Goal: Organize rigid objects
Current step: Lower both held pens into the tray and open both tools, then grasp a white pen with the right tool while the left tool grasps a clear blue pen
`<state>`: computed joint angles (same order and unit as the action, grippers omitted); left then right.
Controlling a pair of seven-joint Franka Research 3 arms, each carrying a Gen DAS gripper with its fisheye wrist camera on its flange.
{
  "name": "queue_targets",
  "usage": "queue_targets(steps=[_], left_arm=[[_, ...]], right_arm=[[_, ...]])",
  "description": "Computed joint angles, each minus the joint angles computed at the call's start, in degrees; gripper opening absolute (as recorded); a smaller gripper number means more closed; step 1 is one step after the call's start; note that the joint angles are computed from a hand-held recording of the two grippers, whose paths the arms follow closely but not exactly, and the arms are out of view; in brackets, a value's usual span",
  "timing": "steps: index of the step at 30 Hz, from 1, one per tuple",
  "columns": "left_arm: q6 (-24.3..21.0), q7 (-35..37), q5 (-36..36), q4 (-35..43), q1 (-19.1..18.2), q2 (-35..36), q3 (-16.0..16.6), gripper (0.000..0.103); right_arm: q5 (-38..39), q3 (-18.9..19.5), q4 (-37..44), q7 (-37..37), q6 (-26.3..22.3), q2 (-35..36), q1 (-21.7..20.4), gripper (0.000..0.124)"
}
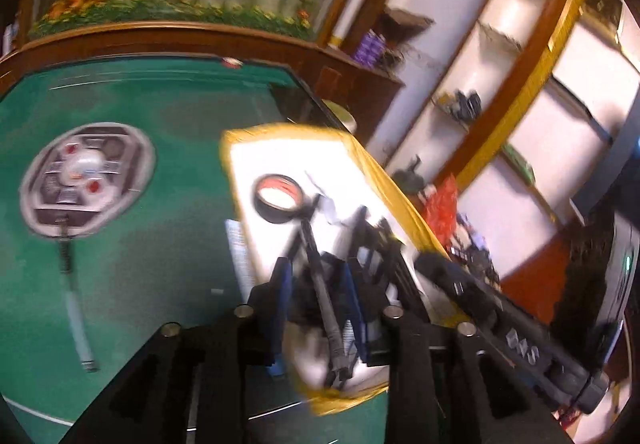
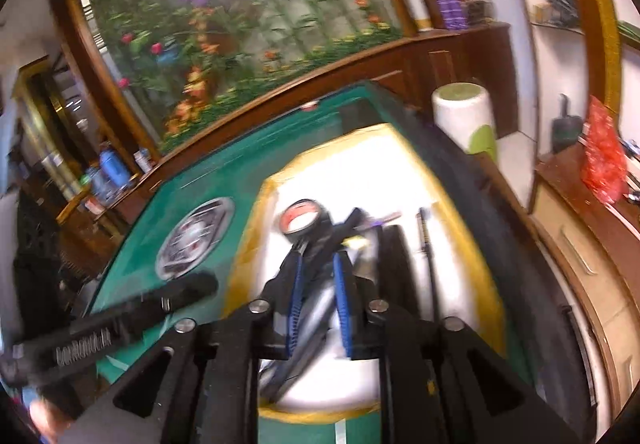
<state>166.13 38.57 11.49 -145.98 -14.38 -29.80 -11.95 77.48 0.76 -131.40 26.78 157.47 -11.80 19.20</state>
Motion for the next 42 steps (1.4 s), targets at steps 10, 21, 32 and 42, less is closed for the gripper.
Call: queue_targets(steps=[10,21,32,42], left_arm=[[-6.1,-0.2,-1.7,-9.8,5.1,-11.4,6.5,0.031],[-2.9,6.7,-10.3,-12.7,3.9,-7.3,13.0,0.047],[-4.6,8.8,-9.9,-10.2,6.9,-4.4,10.1,0.058],[-8.7,8.4,-0.9,-5.5,13.5,-0.4,4.2,0.041]], right_arm=[[-7.1,3.7,-4.2,1.9,-8.3,-3.7,5.4,0.035],[-26.3,8.1,-4.9,20.6,5.3,0.9,7.8,0.040],[-52.8,7.9,-5.4,44.4,8.2,2.3,4.0,0.018],[-82.6,10.9,0.7,63.0,4.5,8.2,2.8,0.042]])
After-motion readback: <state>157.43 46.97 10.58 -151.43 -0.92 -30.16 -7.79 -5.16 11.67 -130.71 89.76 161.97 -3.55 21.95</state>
